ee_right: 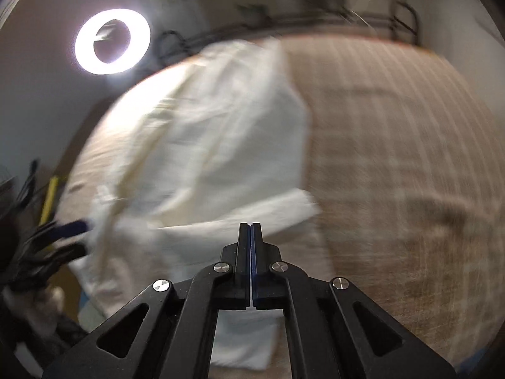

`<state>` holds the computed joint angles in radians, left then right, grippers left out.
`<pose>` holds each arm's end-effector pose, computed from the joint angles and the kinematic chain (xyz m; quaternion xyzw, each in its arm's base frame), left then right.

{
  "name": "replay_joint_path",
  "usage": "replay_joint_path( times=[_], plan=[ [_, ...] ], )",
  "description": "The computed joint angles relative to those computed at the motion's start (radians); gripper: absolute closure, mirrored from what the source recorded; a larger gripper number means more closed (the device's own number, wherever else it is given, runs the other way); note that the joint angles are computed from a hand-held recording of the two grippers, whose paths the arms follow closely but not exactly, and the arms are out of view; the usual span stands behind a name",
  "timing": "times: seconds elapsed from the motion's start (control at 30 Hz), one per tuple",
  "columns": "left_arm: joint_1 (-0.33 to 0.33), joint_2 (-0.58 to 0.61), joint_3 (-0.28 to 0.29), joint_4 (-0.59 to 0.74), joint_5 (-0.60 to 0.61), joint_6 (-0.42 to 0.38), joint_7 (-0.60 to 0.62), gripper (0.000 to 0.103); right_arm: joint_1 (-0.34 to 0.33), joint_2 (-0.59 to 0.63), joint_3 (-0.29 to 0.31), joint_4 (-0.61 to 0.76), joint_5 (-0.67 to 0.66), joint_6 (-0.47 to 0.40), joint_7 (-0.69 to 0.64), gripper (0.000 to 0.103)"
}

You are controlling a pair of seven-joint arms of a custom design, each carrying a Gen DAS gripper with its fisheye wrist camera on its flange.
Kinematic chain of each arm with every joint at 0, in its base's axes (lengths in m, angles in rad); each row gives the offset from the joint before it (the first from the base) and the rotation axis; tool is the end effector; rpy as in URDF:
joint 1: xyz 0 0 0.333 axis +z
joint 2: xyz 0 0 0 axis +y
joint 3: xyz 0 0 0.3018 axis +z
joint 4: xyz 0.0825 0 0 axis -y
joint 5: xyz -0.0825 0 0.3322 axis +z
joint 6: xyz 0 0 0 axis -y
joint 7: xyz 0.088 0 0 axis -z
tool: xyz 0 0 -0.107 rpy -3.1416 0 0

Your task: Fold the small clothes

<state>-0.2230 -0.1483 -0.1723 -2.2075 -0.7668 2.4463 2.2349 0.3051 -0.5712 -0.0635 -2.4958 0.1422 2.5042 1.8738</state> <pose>0.4521 -0.1928 0.4939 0.4581 -0.8246 0.3309 0.0250 0.3690 0.0861 0.5519 -0.6232 0.7251 -0.0741 0.2836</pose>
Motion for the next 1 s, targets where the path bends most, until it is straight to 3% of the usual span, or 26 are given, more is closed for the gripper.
replay_joint_path(
  times=[0.1, 0.17, 0.23, 0.27, 0.53, 0.63, 0.67, 0.7, 0.87, 1.0],
  plan=[
    [0.009, 0.005, 0.007, 0.008, -0.002, -0.010, -0.022, 0.052, 0.069, -0.025, 0.003, 0.021, 0.030, 0.000, -0.067, 0.103],
    [0.013, 0.003, 0.012, 0.012, -0.015, -0.023, -0.025, 0.052, 0.050, -0.017, 0.037, 0.036, -0.013, -0.004, -0.061, 0.098],
    [0.013, -0.005, 0.010, 0.006, -0.020, -0.017, -0.014, 0.052, 0.005, 0.009, 0.058, 0.044, -0.054, -0.029, -0.004, 0.072],
    [0.013, -0.009, 0.010, 0.003, -0.019, -0.012, -0.009, 0.052, -0.021, 0.019, 0.059, 0.038, -0.070, -0.042, 0.029, 0.068],
    [0.009, -0.007, 0.004, -0.004, 0.006, 0.007, -0.021, 0.052, -0.090, 0.116, 0.000, 0.012, -0.093, -0.029, 0.064, 0.062],
    [0.008, 0.002, 0.002, 0.000, 0.015, 0.010, -0.028, 0.052, -0.089, 0.146, -0.017, 0.003, -0.060, 0.004, 0.040, 0.063],
    [0.007, 0.004, 0.001, 0.001, 0.016, 0.012, -0.028, 0.052, -0.090, 0.142, -0.015, -0.010, -0.055, 0.032, 0.034, 0.069],
    [0.007, 0.006, 0.000, 0.002, 0.017, 0.013, -0.029, 0.052, -0.082, 0.142, -0.021, -0.012, -0.042, 0.039, 0.017, 0.099],
    [0.001, 0.005, -0.002, 0.003, 0.008, 0.013, -0.020, 0.052, -0.070, 0.101, -0.006, -0.020, -0.029, 0.048, -0.017, 0.101],
    [0.000, 0.003, 0.000, 0.002, 0.001, 0.009, -0.018, 0.052, -0.020, 0.018, -0.020, -0.032, 0.019, 0.070, -0.045, 0.101]
  ],
)
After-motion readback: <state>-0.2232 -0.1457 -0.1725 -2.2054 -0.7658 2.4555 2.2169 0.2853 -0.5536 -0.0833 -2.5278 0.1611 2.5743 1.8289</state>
